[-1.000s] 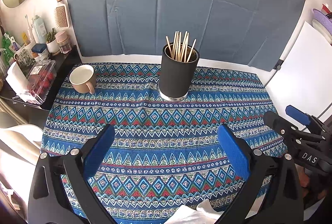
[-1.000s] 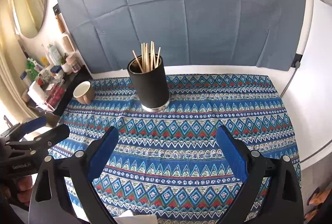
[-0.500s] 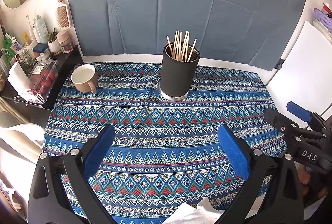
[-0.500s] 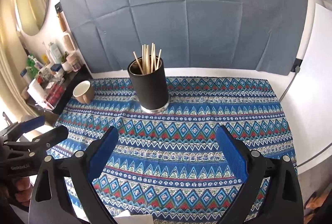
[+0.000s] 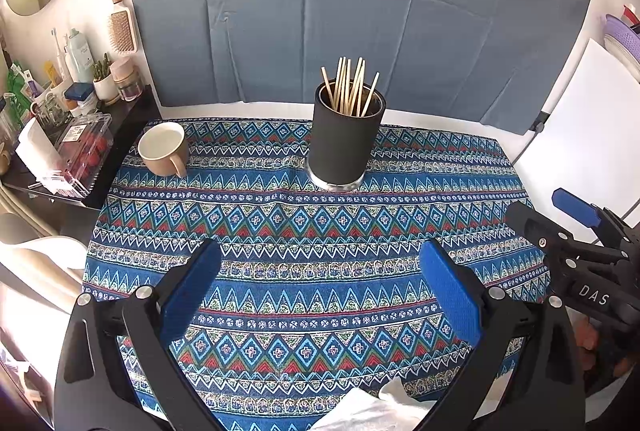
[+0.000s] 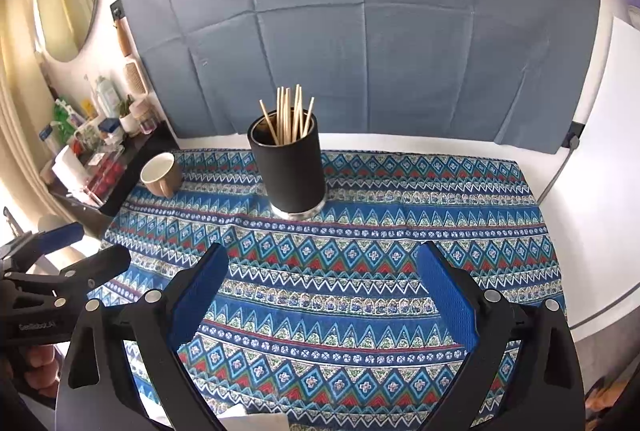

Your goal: Organize utensils

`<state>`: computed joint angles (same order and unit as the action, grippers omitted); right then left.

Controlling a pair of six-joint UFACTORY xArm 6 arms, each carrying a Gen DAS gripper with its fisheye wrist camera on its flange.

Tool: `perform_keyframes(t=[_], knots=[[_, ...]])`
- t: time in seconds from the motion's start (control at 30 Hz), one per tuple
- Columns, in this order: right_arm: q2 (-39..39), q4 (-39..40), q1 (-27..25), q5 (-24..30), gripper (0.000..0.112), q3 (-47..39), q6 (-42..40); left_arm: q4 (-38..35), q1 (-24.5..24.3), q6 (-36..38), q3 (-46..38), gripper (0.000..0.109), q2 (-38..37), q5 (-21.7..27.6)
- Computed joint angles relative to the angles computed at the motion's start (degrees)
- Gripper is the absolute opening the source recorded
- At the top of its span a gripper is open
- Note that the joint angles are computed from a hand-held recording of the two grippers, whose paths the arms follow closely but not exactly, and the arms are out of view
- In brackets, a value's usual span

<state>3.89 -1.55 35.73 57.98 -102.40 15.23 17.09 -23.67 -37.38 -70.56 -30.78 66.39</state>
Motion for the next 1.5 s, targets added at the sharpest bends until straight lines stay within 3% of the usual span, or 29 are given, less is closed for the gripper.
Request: perform_keyframes(t=[1.5], knots=[[0.08,-1.35,0.2,0.74,0.091,-0.09,1.1,-1.56,0.48,1.5,0.04,0.097,0.23,-0.03]])
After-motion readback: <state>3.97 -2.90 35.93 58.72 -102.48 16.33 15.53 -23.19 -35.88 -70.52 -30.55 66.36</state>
